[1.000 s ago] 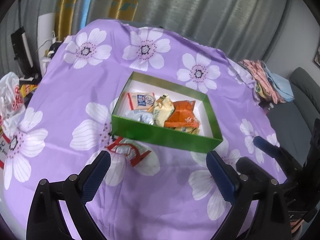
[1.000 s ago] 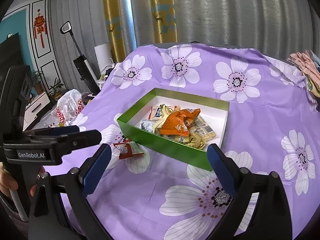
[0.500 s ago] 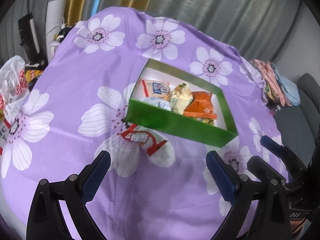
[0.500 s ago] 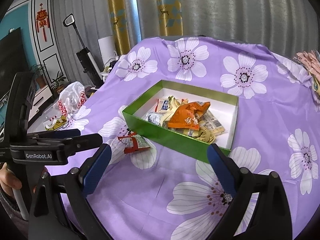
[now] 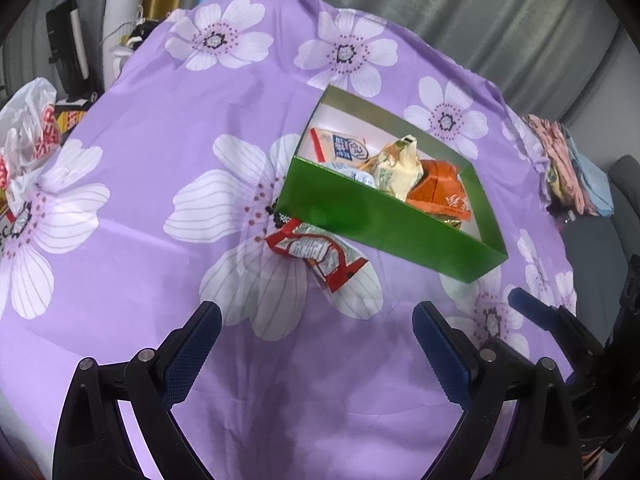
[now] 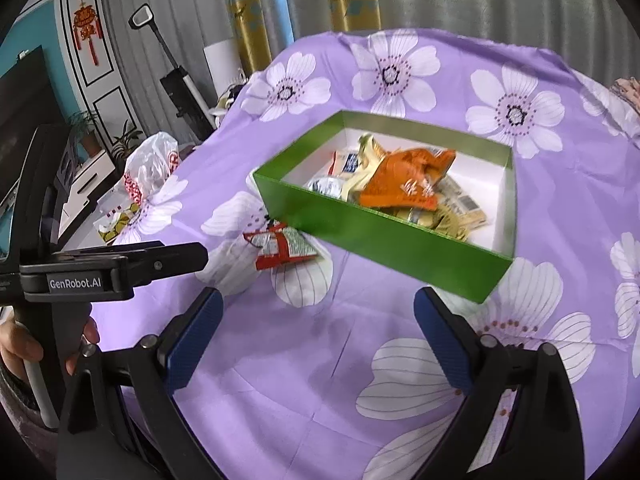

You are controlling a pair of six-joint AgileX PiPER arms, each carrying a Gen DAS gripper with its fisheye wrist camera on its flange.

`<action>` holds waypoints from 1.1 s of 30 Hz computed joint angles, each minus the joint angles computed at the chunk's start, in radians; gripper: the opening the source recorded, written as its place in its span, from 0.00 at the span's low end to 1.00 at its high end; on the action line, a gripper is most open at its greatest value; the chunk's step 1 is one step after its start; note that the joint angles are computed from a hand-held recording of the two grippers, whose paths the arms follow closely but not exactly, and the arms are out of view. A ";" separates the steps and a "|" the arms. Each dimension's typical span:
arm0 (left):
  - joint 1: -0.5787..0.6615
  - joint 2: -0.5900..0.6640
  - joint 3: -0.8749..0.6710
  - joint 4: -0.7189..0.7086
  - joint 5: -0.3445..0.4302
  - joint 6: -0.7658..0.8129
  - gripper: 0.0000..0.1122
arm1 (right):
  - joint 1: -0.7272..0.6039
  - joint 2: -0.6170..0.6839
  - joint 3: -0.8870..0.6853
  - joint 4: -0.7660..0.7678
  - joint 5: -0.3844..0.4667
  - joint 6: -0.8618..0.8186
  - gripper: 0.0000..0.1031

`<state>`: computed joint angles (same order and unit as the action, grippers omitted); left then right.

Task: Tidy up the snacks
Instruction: 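Move the right gripper toward the red-and-white snack packet beside the box, then close the right gripper on the red-and-white snack packet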

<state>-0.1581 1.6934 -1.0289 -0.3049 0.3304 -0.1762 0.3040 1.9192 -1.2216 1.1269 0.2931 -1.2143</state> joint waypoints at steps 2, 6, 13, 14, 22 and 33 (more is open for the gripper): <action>0.004 0.010 -0.005 -0.025 0.002 0.027 0.86 | 0.005 0.015 -0.011 -0.019 0.002 0.019 0.94; 0.014 0.026 -0.008 -0.067 0.002 0.070 0.86 | 0.010 0.044 -0.039 -0.057 0.010 0.056 0.94; 0.031 0.059 -0.021 -0.138 0.002 0.143 0.86 | 0.013 0.090 -0.090 -0.106 0.031 0.115 0.94; 0.032 0.063 -0.023 -0.142 0.001 0.146 0.86 | 0.012 0.094 -0.094 -0.107 0.035 0.117 0.94; 0.066 0.090 -0.030 -0.263 0.003 0.261 0.86 | -0.006 0.141 -0.135 -0.066 0.086 0.107 0.94; 0.080 0.141 -0.098 -0.280 0.002 0.265 0.86 | -0.003 0.233 -0.261 -0.080 0.159 0.145 0.82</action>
<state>-0.0778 1.8348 -1.1265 -0.5850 0.3329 0.0889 0.3010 2.1524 -1.4828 1.0465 0.4523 -1.0693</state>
